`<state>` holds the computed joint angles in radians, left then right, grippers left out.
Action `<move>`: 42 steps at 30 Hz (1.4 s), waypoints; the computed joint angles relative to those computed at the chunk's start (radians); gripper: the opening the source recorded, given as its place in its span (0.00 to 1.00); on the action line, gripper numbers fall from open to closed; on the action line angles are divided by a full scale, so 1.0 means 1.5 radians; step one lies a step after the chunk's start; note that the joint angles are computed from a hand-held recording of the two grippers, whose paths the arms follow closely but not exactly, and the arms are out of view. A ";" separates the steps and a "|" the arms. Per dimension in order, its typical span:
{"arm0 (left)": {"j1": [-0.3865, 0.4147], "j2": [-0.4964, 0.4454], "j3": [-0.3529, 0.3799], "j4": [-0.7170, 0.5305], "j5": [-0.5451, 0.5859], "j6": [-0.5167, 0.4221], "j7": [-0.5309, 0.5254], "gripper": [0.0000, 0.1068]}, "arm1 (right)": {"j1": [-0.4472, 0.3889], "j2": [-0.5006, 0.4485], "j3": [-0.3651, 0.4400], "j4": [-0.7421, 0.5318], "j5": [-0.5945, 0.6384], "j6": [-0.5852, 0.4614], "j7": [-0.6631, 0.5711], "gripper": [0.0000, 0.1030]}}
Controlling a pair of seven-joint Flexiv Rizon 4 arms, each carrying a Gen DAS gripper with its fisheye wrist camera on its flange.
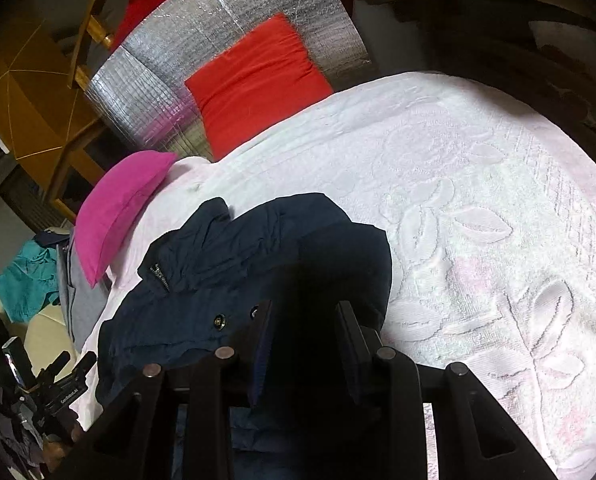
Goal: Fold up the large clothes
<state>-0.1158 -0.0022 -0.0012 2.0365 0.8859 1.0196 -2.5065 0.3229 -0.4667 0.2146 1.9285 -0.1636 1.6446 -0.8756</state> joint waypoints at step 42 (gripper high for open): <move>0.077 -0.056 0.039 0.175 -0.624 0.156 0.481 0.96 | -0.150 -0.091 0.197 -0.135 0.196 -0.202 -0.214 0.56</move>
<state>-0.0009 -0.0868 0.0573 2.2995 -0.0498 1.2534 -1.7849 0.0984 -0.6031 0.5101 1.7256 0.1297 1.3422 -1.1962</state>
